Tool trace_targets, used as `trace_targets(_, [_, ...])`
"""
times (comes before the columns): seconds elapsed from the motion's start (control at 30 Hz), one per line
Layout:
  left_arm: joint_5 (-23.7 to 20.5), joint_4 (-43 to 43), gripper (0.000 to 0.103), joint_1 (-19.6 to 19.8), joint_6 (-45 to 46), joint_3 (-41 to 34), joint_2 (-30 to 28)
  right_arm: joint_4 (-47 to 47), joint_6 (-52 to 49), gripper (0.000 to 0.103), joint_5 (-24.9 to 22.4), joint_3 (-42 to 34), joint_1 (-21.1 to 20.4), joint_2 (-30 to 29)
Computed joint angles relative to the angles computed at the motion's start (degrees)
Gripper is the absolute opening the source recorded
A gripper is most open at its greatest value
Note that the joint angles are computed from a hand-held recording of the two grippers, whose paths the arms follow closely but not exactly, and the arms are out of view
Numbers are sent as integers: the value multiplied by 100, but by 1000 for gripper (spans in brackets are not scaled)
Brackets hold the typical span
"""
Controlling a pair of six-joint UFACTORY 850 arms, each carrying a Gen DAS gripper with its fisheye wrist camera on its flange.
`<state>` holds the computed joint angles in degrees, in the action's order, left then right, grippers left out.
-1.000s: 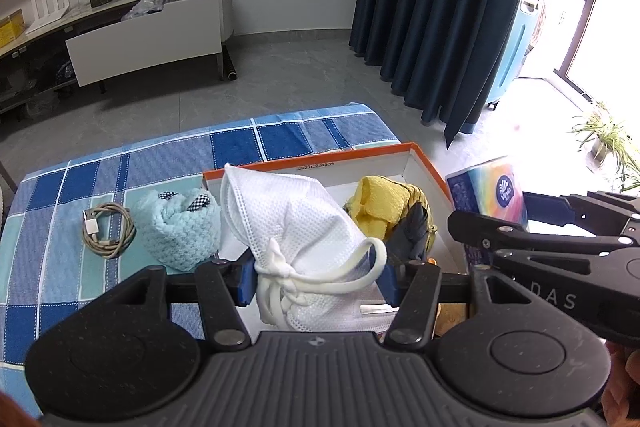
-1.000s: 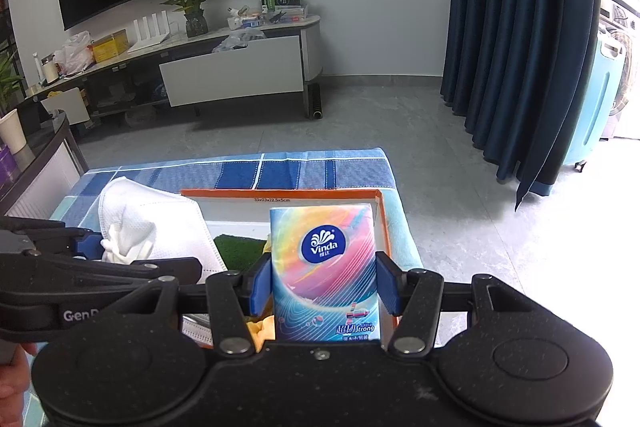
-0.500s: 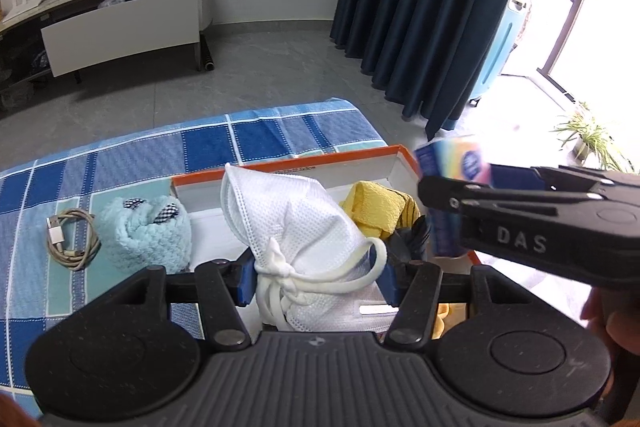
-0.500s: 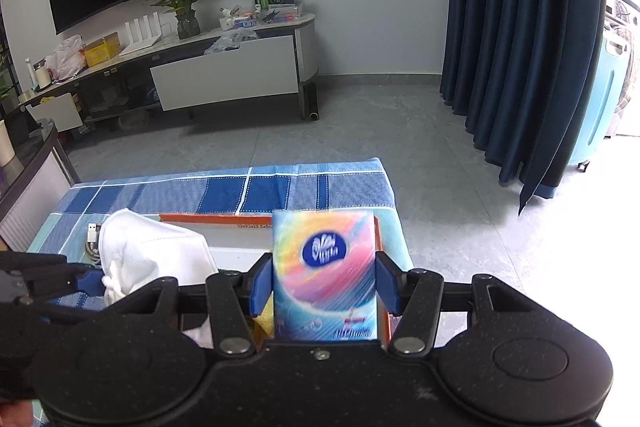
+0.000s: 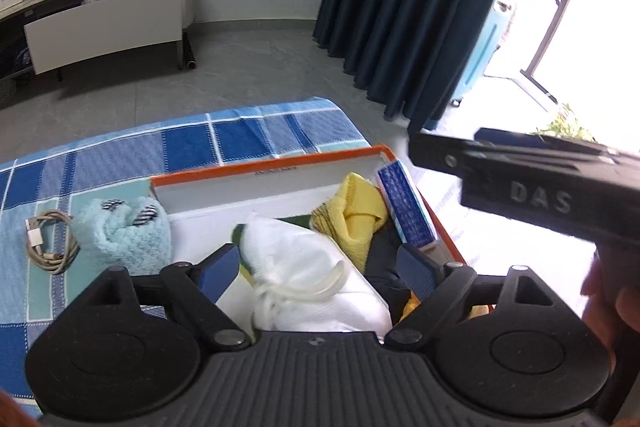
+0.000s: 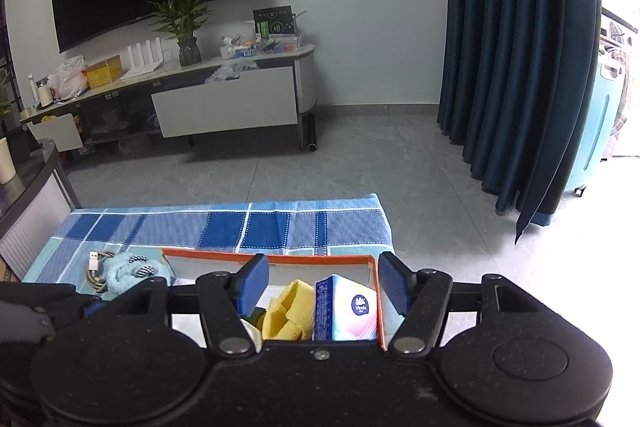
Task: Organize soft objects
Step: 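Lower the mask and tissue pack into the tray and open both grippers, then move the left gripper to the beige cable while the right gripper approaches the light blue knitted pouch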
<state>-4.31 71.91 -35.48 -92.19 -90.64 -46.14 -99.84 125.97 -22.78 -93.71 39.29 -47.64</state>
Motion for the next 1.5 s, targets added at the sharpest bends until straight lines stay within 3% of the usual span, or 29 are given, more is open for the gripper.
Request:
trace_targets(0.07, [-145, 641, 89, 1, -708, 83, 82, -98, 100, 75, -38, 41, 34, 47])
trace_targets(0.17, [-431, 926, 89, -18, -1084, 246, 233, -204, 198, 77, -36, 93, 96, 93])
trace_targets(0.4, [-1088, 885, 93, -30, -1271, 718, 588, 180, -234, 78, 153, -67, 227, 13])
trace_targets(0.77, [-1313, 1104, 93, 161, -1923, 1465, 1063, 1088, -1309, 78, 502, -654, 445, -352])
trace_targets(1.07, [-1418, 1343, 93, 379, -2489, 1937, 1318, 2394, -2785, 78, 679, -1362, 595, -787])
trace_targets(1.5, [-1355, 1256, 94, 683, -2471, 1891, 1190, 3828, -4367, 78, 748, -2032, 672, -1207])
